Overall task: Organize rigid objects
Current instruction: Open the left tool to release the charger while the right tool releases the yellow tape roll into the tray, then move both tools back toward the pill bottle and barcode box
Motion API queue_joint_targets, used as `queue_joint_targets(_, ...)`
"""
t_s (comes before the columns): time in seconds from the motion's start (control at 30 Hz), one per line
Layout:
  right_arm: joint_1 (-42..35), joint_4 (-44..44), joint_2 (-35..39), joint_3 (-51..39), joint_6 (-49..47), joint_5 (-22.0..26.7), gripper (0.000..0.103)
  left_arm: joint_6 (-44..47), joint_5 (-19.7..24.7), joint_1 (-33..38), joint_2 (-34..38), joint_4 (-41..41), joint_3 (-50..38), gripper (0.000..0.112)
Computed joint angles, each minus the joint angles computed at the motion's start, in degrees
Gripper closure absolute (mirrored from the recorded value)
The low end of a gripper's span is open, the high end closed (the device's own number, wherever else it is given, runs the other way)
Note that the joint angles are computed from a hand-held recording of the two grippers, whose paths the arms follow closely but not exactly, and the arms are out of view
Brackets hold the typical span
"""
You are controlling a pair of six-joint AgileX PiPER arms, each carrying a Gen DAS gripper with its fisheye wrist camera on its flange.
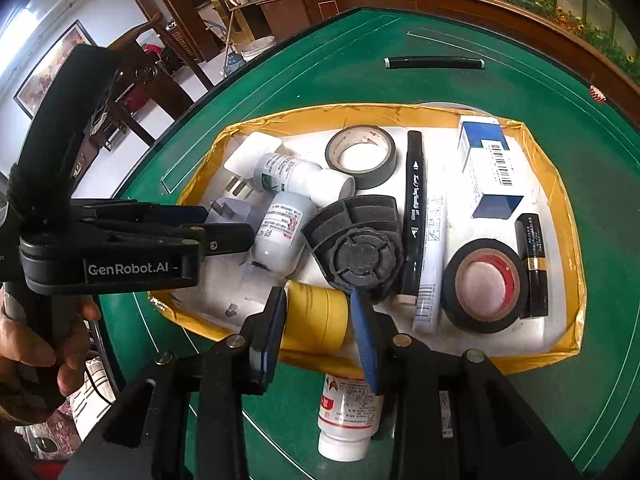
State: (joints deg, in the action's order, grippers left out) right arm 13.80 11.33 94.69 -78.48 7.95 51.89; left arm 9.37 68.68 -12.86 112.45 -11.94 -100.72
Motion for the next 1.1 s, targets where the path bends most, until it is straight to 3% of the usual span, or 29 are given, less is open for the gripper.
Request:
queue_joint_targets(0.27,-1.19,-0.35,-3.88,2.48,-0.44,-0.08,0.063,-2.22,-0.85,0.05,-1.96,0.01,2.06,0.035)
queue_joint_targets(0.33,-1.65,-0.27,-4.92,3.13,-0.65,-0.15,0.057,-2.51,-1.11,0.04,-2.84,-0.37,2.91,0.032)
queue_joint_targets(0.4,-2.14,-0.24,-6.19,3.86,-0.48,-0.29,0.043,-2.95,-1.56,0.08,-4.34,-0.56,4.14,0.029)
queue_joint_targets(0.5,-3.72,0.36,-9.52,5.51,-0.65,-0.72,0.035,-3.12,-2.63,0.49,-7.30,-0.89,6.50,0.020)
queue_joint_targets(0.6,-5.38,-0.12,-13.05,7.51,-0.66,-0.64,0.027,-3.20,-3.43,1.04,-9.94,-1.36,8.61,0.019)
queue_joint_targets(0.87,-15.08,3.05,-22.63,16.73,-4.02,2.03,0.027,-3.95,-5.08,0.03,-17.54,-5.19,18.05,0.019)
queue_joint_targets(1.1,-20.00,5.06,-28.75,24.24,-7.01,3.77,0.027,-6.88,-7.41,-8.47,-20.98,-4.87,25.87,0.019)
